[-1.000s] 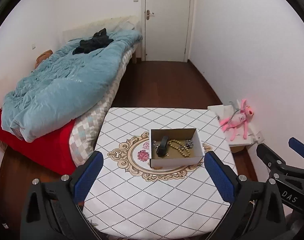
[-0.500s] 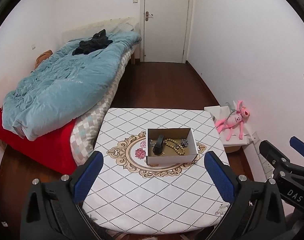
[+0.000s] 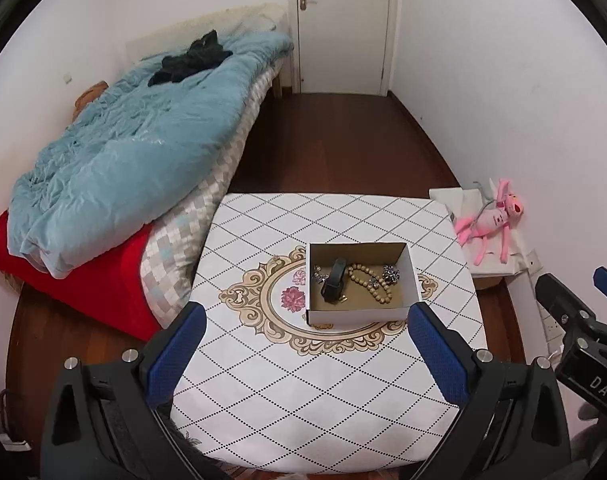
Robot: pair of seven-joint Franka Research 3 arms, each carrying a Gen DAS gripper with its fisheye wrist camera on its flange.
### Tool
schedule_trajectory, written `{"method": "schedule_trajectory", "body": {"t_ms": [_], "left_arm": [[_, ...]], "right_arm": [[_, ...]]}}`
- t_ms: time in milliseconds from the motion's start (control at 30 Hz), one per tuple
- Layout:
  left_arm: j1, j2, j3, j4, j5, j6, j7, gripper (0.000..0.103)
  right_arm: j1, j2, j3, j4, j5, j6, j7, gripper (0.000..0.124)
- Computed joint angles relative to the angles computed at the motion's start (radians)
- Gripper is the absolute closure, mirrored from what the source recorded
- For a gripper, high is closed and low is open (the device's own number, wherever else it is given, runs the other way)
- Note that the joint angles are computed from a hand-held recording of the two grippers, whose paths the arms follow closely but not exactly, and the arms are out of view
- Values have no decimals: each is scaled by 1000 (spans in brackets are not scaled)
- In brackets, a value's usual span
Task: Organize jewelry
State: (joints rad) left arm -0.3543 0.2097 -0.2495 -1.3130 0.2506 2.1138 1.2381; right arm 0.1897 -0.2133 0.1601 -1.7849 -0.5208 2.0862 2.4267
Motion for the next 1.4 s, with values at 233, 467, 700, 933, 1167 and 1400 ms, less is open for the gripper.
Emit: {"method": "schedule_trajectory", "body": {"t_ms": [233,467,700,933,1167,1400], "left_arm": [[-26,107,11,139,28,-88,4,0],[-43,163,21,213,21,-133,7,0],[-53,193,28,252,17,-166,12,0],[-56,203,30,265,13,-183,17,0],[-53,197,31,252,11,-179,16,0],[-44,181,29,222,6,-172,15,0]], "right_arm": [[11,95,-35,74,49,-44,-63,21],[27,141,-67,113,82,-60,-96,21],[38,159,-81,135,98,-78,-123,21],[43,164,-85,138,116,-84,-142,21],[47,171,-86,147,124,-91,-152,21],[51,176,-88,153,130,-101,-166,21]]}}
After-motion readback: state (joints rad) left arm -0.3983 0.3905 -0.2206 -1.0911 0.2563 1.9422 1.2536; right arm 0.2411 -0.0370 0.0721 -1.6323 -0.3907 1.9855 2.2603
